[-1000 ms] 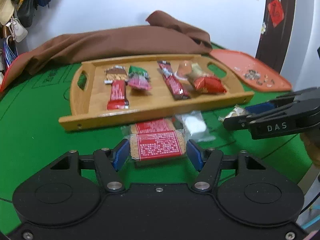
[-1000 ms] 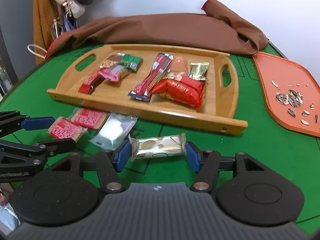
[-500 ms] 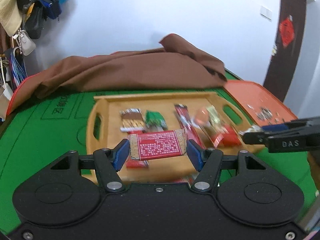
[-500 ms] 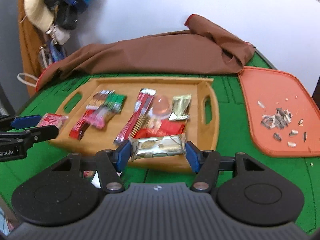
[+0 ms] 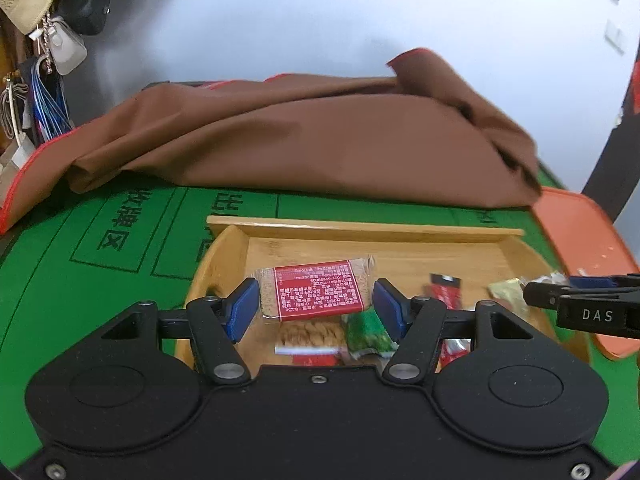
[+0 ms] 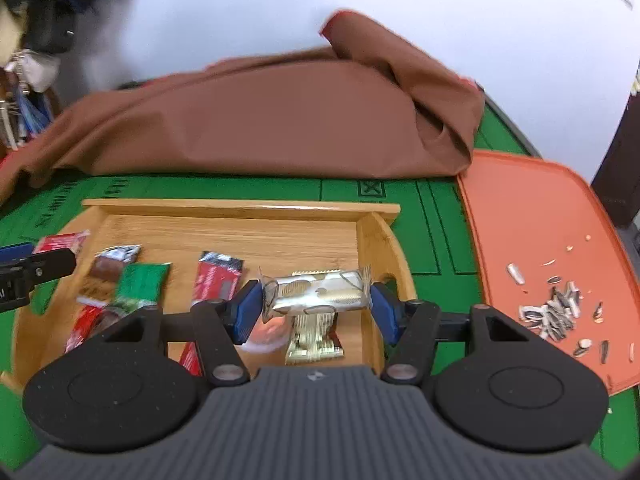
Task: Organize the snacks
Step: 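Carry the red biscuit packet and silver bar over the tray with both tools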
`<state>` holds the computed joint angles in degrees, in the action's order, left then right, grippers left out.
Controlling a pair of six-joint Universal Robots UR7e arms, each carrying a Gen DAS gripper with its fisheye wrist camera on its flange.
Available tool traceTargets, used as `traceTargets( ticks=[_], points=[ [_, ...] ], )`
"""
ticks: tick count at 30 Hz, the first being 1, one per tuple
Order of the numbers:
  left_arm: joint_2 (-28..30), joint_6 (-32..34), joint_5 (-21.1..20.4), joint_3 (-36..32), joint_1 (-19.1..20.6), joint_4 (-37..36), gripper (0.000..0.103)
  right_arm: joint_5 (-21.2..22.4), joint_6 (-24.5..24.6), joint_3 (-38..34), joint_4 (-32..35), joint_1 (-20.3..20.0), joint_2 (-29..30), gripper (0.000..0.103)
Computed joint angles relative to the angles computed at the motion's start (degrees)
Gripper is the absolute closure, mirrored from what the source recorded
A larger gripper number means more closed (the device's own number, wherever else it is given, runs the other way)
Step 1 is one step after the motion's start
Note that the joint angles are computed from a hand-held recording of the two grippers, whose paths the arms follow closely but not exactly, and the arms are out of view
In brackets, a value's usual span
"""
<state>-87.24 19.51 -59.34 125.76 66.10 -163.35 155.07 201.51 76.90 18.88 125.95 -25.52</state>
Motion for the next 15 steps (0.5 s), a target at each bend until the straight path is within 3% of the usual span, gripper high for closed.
traceTargets(
  ticks=[7,15],
  points=[
    [7.08,1.23,0.82,-3.33,1.44,-2.68,0.043,-0.69,1.71,-4.96,4.32,-3.62,2.89,0.041],
    [10.89,0.91,1.19,-5.13,2.82,-3.24,0.042,-3.01,1.58,-6.03,3.12,-5.81,2.67,0.041]
  ],
)
